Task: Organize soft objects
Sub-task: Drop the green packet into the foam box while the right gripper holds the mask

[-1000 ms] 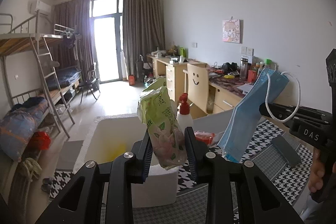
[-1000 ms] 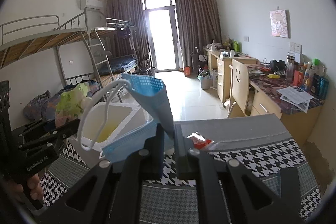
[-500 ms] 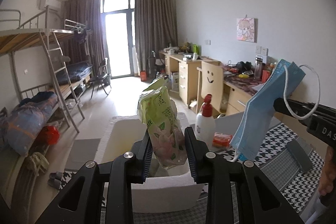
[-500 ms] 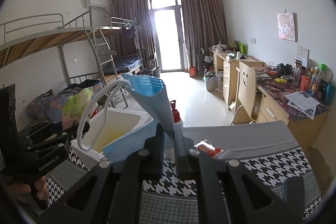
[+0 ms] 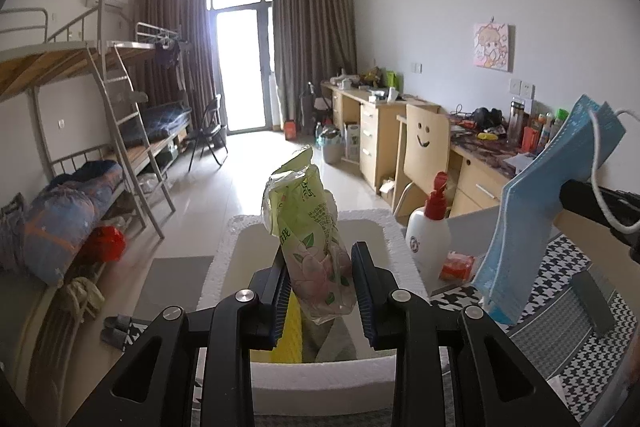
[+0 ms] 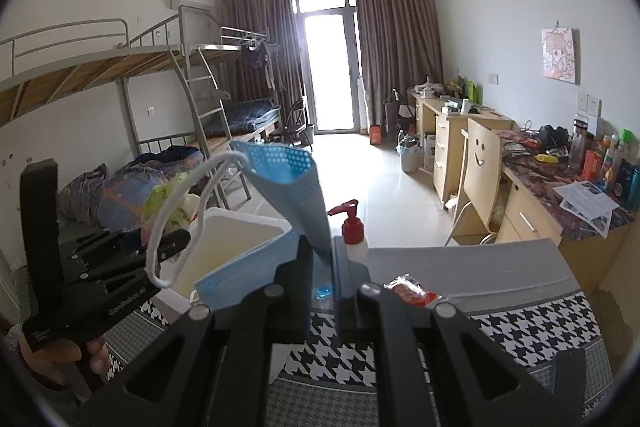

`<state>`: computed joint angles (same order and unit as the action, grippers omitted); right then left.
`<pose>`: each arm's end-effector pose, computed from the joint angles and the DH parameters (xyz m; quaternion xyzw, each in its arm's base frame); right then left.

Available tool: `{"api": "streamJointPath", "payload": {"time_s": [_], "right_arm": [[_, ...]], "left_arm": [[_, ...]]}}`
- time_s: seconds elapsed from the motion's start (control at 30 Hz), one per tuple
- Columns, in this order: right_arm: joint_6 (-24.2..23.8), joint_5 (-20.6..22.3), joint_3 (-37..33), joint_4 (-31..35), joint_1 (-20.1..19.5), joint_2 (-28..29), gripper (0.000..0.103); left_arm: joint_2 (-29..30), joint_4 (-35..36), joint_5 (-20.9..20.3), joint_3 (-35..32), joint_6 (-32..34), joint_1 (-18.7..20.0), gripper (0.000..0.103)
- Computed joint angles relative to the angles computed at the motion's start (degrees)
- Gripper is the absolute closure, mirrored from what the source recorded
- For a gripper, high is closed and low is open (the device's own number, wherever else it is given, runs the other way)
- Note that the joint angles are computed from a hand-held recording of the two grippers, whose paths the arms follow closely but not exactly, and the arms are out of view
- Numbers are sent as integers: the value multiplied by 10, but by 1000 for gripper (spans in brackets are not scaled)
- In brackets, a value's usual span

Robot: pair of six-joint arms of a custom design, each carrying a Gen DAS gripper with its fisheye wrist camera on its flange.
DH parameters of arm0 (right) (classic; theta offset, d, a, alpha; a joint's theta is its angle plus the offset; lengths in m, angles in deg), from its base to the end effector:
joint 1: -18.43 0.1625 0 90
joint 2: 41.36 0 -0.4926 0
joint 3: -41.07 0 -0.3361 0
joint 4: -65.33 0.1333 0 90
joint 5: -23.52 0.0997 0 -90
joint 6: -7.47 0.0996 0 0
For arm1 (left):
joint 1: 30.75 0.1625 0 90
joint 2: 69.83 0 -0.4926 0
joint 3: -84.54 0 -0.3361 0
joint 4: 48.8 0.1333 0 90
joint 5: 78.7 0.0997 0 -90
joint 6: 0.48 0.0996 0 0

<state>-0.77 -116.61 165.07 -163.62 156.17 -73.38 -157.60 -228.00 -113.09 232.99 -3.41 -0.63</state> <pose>0.4236 -0.3081 0.1171 0.2408 -0.8128 0.4710 0.2437 -0.1498 -0.3360 0.3599 0.3077 0.8084 -0.4215 0.2723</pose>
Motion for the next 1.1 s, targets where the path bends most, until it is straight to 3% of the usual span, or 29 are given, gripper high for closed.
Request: {"api": "streamJointPath", "payload": {"time_s": [0.47,0.63,0.83,0.9,1.0,1.1], "right_arm": [[7,5,-11,23,-11,1,92],[5,-2,-15,26,-10,1,92],[7,-12,-23,36,-11,4,92],[7,-14,-24,38,-12,4,92],[6,-15,-30,41,-12,5,92],[4,-13,-38,47,-11,7,92]], "left_arm": [[21,21,-29,-31,6,54,72],[30,31,-31,-40,9,71,66],[27,23,-38,-36,14,77,32],[20,19,-35,-32,18,72,16],[16,-6,-19,-23,26,61,5],[3,2,-11,-22,20,54,2]]}}
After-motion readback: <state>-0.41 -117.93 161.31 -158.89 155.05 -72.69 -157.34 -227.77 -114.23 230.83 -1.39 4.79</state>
